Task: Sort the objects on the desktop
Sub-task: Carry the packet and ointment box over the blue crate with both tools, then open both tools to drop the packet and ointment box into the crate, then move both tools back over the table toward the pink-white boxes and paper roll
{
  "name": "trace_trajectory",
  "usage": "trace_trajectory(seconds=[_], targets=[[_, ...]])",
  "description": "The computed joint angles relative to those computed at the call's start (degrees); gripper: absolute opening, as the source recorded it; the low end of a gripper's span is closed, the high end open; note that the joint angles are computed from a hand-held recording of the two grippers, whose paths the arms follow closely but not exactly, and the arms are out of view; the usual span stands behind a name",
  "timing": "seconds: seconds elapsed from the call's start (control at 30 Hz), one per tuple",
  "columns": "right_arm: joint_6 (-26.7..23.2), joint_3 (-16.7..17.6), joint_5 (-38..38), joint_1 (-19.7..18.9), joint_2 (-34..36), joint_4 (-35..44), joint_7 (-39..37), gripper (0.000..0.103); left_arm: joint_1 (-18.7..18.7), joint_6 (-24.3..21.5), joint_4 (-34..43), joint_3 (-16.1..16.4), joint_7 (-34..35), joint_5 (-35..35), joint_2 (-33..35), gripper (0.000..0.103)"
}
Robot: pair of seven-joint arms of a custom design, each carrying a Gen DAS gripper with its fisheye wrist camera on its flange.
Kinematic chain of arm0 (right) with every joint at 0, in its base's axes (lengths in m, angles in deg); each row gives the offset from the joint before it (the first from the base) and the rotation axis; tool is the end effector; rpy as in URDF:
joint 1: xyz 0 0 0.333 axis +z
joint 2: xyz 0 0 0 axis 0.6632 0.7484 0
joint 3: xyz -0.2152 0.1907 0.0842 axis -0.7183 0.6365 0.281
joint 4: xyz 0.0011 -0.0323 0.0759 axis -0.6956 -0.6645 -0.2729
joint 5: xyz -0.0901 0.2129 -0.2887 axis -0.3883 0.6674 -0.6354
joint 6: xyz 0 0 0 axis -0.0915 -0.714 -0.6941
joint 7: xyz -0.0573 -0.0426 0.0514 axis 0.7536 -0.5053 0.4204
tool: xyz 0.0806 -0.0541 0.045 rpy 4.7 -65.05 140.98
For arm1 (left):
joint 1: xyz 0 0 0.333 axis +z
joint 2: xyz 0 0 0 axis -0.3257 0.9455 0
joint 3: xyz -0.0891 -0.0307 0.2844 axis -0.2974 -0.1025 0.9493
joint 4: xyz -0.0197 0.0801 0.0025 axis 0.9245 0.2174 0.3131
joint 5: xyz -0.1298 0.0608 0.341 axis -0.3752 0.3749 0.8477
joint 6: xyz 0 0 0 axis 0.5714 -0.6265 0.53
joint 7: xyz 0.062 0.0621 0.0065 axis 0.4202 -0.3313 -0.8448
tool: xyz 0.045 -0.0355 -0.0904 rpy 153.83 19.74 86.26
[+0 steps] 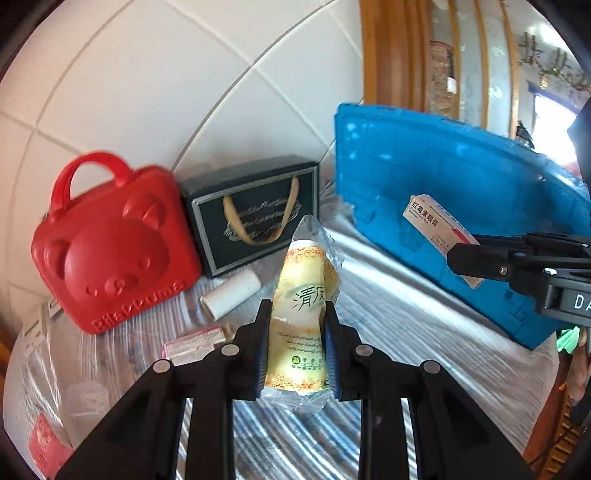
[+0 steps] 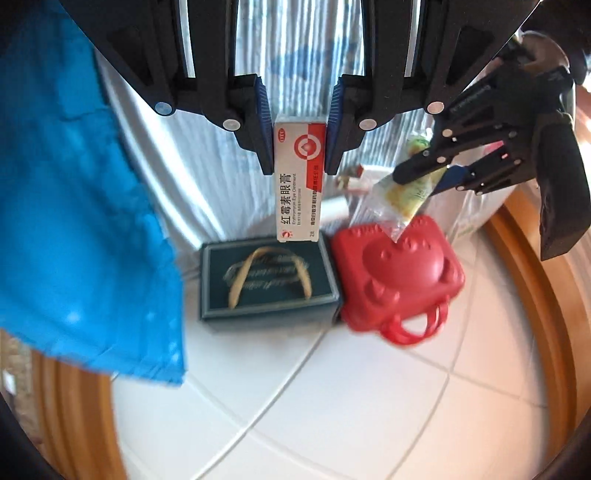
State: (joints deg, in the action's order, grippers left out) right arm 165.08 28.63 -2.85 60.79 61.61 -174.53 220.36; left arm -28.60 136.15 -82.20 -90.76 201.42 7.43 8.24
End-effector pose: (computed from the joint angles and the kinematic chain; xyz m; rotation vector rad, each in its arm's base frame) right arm 0.4430 0.2772 0.5960 -1.3512 1.9254 -0.7951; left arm 0.5126 -0.1518 0.6287 -0.7944 2.4000 -1.2354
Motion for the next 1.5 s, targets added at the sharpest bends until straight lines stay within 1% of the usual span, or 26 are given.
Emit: trace_trajectory(seconds=[0.13,0.23,0.33,0.47,0.53,0.6,0.63,0.67,0.7,0.73,0.77,0.8,0.83,0.9,0.97,1.03,1.13,1.2,1.27,1.37,1.5], targets=[[-10.6,4.2,-3.9,0.1,-7.4,-0.1,4.0,0.026,-2.5,-3.7,1.9,0.0,4.0,-3.7,-3.3,0.025],[-16.9,6.7,-5.8,-0.4,-13.0,-1.2,5.3,0.026,-4.8,-3.6,3.9,-1.4,3.9,-4.7,-4.3,0.025],[-21.2,7.9,-6.2,-1.3,-18.4,-2.7,4.2,0.026,-7.5,-3.1,6.7,-2.9,3.1,-5.6,-4.1,0.025],[-24.5,7.1,-4.8,-3.2,-24.9,-4.7,-0.2,0.026,-10.7,-1.6,12.9,-6.4,-2.1,-2.8,-1.0,0.025],[-25.7,6.5,-4.3,-4.6,-28.5,-5.8,-2.3,0.026,-12.1,-0.6,17.3,-8.6,-6.7,0.7,1.7,0.025],[-26.6,5.6,-3.9,-6.3,-31.6,-6.5,-4.9,0.026,-13.5,2.3,22.1,-11.1,-12.7,6.2,5.5,0.028],[-26.7,4.9,-3.8,-7.3,-32.6,-6.7,-6.1,0.026,-14.2,2.2,25.6,-12.3,-16.8,10.7,8.0,0.037],[-26.4,4.3,-4.0,-8.4,-33.8,-7.3,-6.8,0.026,-15.2,2.3,29.2,-13.3,-21.2,15.9,10.7,0.049],[-26.5,3.9,-4.2,-9.8,-34.6,-7.3,-7.4,0.027,-16.4,2.7,32.5,-14.1,-25.5,21.2,13.3,0.056],[-27.5,3.7,-4.0,-11.4,-35.2,-7.0,-7.9,0.031,-17.9,3.5,35.4,-14.5,-29.7,26.2,15.7,0.069],[-27.4,3.1,-3.8,-12.6,-36.0,-7.3,-8.0,0.037,-19.4,4.1,37.9,-14.4,-33.9,30.5,17.6,0.075],[-26.5,2.7,-4.0,-13.7,-37.4,-8.3,-7.4,0.055,-20.7,4.4,39.9,-14.3,-37.5,33.6,19.1,0.076],[-25.8,2.6,-4.3,-14.8,-38.6,-8.9,-7.2,0.064,-21.8,4.2,41.9,-14.2,-40.1,35.8,20.3,0.077],[-24.9,2.7,-4.3,-16.6,-40.7,-10.0,-6.9,0.065,-23.5,3.2,45.3,-13.7,-44.3,39.3,22.4,0.077],[-22.8,2.1,-3.8,-17.5,-42.7,-11.8,-6.3,0.066,-24.4,4.0,44.9,-13.4,-46.5,41.4,22.1,0.077],[-21.5,2.2,-3.2,-18.4,-44.0,-13.1,-6.3,0.068,-24.5,5.3,42.7,-13.3,-47.1,42.5,20.9,0.078],[-18.9,2.2,-2.2,-19.2,-46.1,-14.8,-6.1,0.072,-23.4,7.9,37.7,-13.2,-47.2,42.7,17.9,0.078],[-18.1,2.9,-1.6,-19.7,-47.0,-15.5,-6.6,0.075,-21.5,9.9,32.7,-13.1,-45.8,40.1,14.6,0.078],[-16.7,3.2,-1.1,-20.2,-46.9,-15.5,-7.0,0.078,-20.1,10.6,29.6,-13.0,-45.2,38.6,12.4,0.078],[-15.5,5.2,-0.4,-20.8,-45.3,-14.3,-7.1,0.080,-17.7,12.5,23.9,-12.1,-43.9,36.2,8.5,0.078],[-12.6,8.0,-0.3,-20.9,-41.5,-11.7,-5.7,0.087,-14.5,14.9,15.6,-10.0,-41.1,32.6,2.6,0.078]])
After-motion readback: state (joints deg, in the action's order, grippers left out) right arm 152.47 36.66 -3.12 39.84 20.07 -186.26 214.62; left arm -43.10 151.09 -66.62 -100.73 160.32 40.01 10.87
